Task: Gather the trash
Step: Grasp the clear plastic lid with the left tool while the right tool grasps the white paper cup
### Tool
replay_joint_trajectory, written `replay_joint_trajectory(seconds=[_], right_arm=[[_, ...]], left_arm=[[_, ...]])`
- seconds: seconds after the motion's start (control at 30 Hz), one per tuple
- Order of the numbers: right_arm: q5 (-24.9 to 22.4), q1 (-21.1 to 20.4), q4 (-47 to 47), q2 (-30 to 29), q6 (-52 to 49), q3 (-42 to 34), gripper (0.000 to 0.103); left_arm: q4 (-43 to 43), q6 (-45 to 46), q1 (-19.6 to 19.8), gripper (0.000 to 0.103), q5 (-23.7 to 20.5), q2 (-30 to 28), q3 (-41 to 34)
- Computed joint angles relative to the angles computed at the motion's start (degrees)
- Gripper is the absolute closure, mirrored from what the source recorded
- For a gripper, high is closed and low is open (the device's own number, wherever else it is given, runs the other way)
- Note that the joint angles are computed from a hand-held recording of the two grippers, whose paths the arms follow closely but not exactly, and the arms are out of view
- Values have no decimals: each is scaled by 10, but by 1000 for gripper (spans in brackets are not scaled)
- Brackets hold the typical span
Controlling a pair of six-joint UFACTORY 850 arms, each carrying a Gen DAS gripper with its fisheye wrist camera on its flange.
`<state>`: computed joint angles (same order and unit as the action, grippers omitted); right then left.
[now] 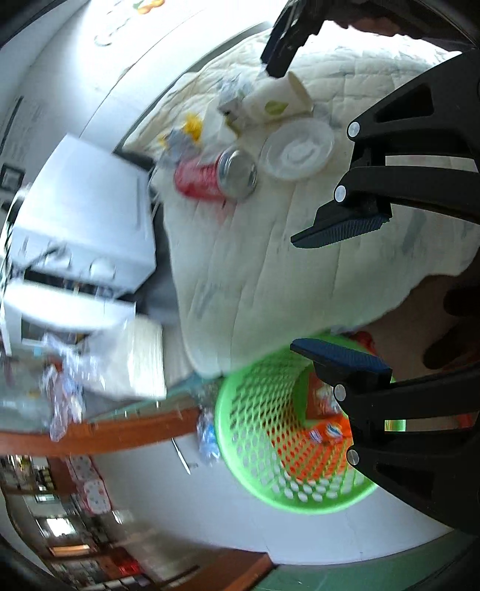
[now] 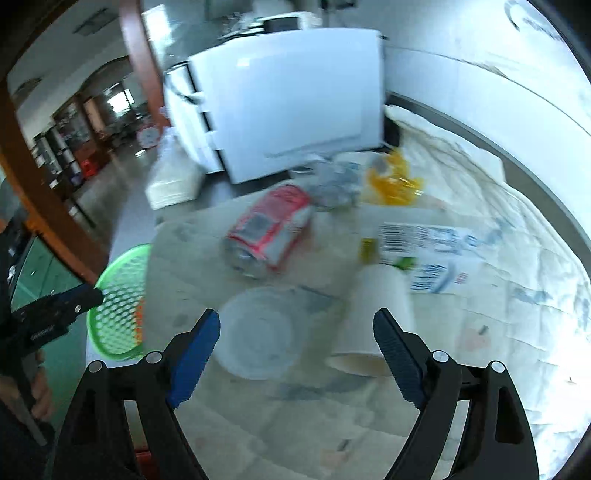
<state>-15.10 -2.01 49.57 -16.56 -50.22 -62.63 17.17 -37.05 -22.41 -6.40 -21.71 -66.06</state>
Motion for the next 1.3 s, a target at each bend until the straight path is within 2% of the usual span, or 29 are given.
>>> replay_joint_trajectory(seconds=[0.13, 0.2, 0.27, 0.4, 0.57, 0.8, 0.93, 1.0, 1.3], right_arm=[[-6, -12, -64, -19, 73, -17, 21], [-12, -20, -80, -29, 102, -25, 21], [-22, -25, -84, -36, 112, -30, 21], [-39, -33, -91, -51, 134, -41, 21], [-53, -40, -94, -63, 146, -49, 22], [-61, -44, -81, -72, 133, -51, 27], [-65, -45, -82, -82, 134, -56, 30], [-68, -46, -84, -85, 135, -59, 33], [-77, -47, -73, -91, 127, -62, 36]], left_arm=[[-148, 155, -18, 52, -8, -22, -27], [-179, 190, -25, 52, -13, -30, -37], [-248, 263, -32, 52, -19, -41, -52], [-346, 363, -40, 52, -35, -62, -76], [-417, 440, -50, 52, -58, -94, -112], [-409, 433, -56, 54, -78, -129, -149], [-438, 464, -57, 65, -91, -141, -159], [-439, 465, -59, 67, -93, -147, -165], [-475, 493, -58, 73, -112, -169, -182]])
